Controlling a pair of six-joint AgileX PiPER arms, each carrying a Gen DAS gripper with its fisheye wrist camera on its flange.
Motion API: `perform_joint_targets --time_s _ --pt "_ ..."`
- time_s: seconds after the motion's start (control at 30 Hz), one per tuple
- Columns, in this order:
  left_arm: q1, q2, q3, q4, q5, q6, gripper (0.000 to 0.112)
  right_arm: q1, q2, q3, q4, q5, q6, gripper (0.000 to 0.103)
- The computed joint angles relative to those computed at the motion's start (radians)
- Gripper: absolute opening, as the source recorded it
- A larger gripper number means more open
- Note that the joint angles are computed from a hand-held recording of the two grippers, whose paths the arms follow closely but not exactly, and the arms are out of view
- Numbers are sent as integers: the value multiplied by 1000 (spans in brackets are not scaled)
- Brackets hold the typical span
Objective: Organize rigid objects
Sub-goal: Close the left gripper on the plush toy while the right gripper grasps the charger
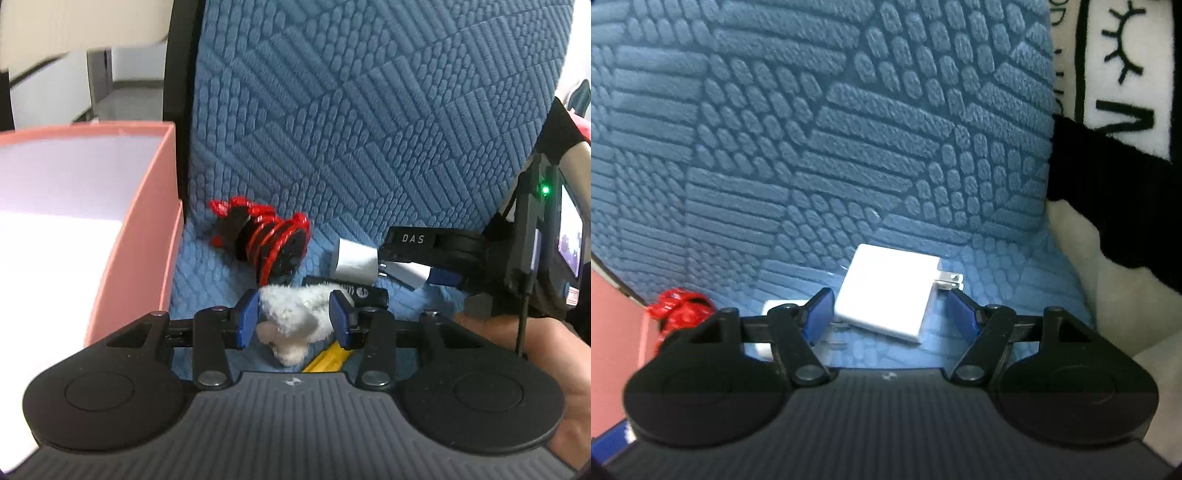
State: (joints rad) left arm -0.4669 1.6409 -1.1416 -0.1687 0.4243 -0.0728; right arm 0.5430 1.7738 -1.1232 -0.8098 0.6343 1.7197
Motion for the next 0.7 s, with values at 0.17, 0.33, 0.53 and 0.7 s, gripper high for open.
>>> perform_joint_targets --time_s 0.17,0.33,0.53,0.7 --pt "41 29 -19 -134 49 88 33 -2 16 -28 25 10 -49 61" --pt "38 27 -6 -158 27 119 24 7 -10 -36 85 45 -97 59" --pt "34 1 16 -190 23 155 17 52 -95 1 106 131 -84 55" --pt "13 -44 59 -137 7 135 14 160 -185 54 101 242 3 55"
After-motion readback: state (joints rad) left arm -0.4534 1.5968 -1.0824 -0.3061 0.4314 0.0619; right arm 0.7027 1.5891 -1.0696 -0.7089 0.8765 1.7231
